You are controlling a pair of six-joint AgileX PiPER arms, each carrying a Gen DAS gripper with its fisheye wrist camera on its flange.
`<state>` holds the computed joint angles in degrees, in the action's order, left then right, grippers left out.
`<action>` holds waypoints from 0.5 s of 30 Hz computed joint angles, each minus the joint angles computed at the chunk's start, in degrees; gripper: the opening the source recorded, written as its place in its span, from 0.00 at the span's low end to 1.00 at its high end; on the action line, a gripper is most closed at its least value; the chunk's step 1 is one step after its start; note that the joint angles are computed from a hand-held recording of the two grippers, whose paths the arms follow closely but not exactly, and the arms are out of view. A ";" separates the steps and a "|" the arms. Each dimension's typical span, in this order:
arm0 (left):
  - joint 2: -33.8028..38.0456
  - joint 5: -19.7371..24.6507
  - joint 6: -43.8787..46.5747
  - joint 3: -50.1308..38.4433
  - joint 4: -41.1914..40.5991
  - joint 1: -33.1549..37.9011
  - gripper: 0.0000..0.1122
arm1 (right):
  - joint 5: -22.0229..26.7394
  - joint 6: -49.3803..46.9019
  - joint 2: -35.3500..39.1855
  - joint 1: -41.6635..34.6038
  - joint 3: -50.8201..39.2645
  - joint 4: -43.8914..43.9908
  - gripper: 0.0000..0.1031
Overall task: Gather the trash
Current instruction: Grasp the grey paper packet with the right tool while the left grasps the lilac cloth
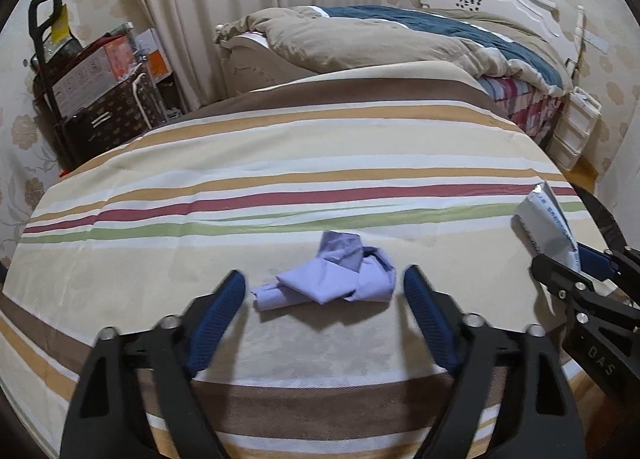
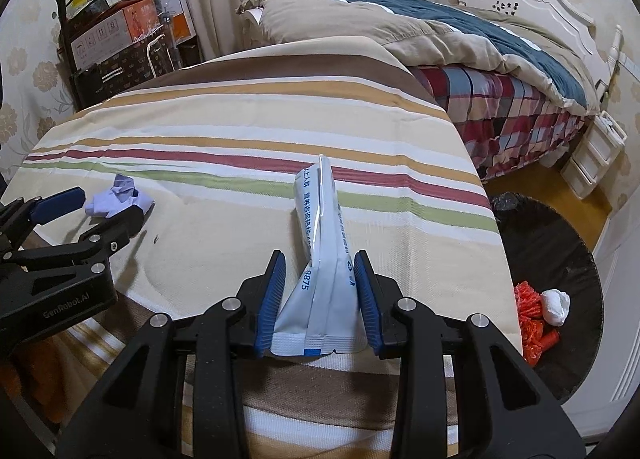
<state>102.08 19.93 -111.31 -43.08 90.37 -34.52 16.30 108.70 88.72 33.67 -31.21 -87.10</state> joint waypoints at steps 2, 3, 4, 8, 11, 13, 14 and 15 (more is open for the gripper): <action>-0.33 -0.20 -1.24 0.55 1.27 -0.10 0.65 | 0.01 0.18 0.00 0.09 0.03 -0.08 0.34; -0.40 -0.43 -1.63 0.62 1.84 -0.13 0.65 | 0.01 0.18 0.00 0.09 0.03 -0.08 0.34; -0.46 -0.10 -2.23 0.80 2.42 -0.45 0.65 | -0.09 0.31 -0.06 0.08 0.09 -0.24 0.34; -0.99 1.84 -3.18 1.39 2.85 -1.89 0.65 | -0.04 0.36 -0.17 0.22 0.17 -0.24 0.33; -1.56 2.99 -3.58 2.04 2.18 -3.32 0.65 | 0.33 1.44 -0.60 0.66 0.45 -0.83 0.33; -2.10 4.24 -4.07 2.65 1.42 -4.65 0.65 | 0.57 2.36 -1.38 1.20 1.18 -1.22 0.33; -2.46 4.66 -4.60 3.04 1.44 -5.26 0.65 | 0.71 2.91 -1.85 1.48 1.60 -1.50 0.33; -2.95 5.30 -5.55 3.66 1.52 -6.16 0.65 | 0.79 3.30 -2.51 1.70 2.15 -1.69 0.33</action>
<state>99.12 25.23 -116.86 -39.42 91.89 -40.68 17.09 111.99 86.20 35.37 -29.07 -88.80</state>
